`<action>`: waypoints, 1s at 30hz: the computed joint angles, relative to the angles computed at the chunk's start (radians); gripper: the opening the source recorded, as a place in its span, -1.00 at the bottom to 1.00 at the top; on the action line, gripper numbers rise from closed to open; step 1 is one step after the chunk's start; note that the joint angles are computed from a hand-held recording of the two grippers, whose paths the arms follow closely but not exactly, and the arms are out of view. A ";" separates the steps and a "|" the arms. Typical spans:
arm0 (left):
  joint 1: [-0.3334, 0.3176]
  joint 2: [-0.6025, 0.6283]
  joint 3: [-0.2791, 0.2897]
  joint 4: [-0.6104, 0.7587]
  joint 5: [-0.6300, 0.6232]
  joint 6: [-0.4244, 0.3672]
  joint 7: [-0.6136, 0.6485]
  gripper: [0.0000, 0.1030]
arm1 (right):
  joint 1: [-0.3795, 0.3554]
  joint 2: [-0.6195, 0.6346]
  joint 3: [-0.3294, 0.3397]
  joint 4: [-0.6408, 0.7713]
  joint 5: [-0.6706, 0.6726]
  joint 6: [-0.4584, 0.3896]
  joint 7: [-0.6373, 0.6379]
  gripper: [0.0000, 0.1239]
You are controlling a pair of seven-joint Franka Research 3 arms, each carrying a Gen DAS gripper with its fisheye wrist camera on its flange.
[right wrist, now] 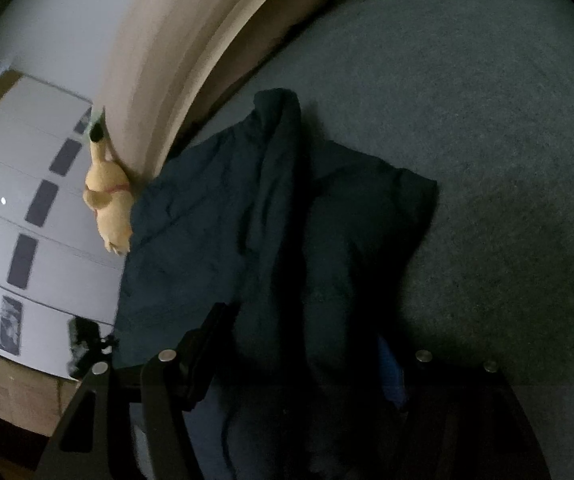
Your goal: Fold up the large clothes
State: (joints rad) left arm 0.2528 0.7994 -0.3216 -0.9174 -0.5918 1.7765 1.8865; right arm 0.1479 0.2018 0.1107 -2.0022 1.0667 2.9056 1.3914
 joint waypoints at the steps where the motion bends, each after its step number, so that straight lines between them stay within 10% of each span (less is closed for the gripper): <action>1: -0.007 -0.027 0.004 -0.040 0.010 0.031 0.023 0.38 | 0.014 0.002 -0.016 0.001 -0.066 -0.003 0.049 0.02; 5: -0.034 -0.060 0.018 -0.072 0.043 0.068 0.035 -0.34 | 0.070 0.002 -0.080 0.027 -0.392 -0.056 0.265 -0.56; 11: -0.096 -0.184 0.045 -0.172 0.137 0.210 0.088 -0.66 | 0.110 -0.024 -0.128 0.099 -0.770 -0.151 0.503 -0.73; 23: -0.079 -0.391 0.034 -0.193 0.023 0.294 0.173 -0.70 | 0.123 -0.178 -0.098 0.261 -1.168 -0.235 0.713 -0.79; 30: -0.050 -0.633 0.091 -0.462 -0.179 0.363 0.339 -0.70 | 0.074 -0.339 -0.030 0.154 -1.303 -0.204 0.829 -0.79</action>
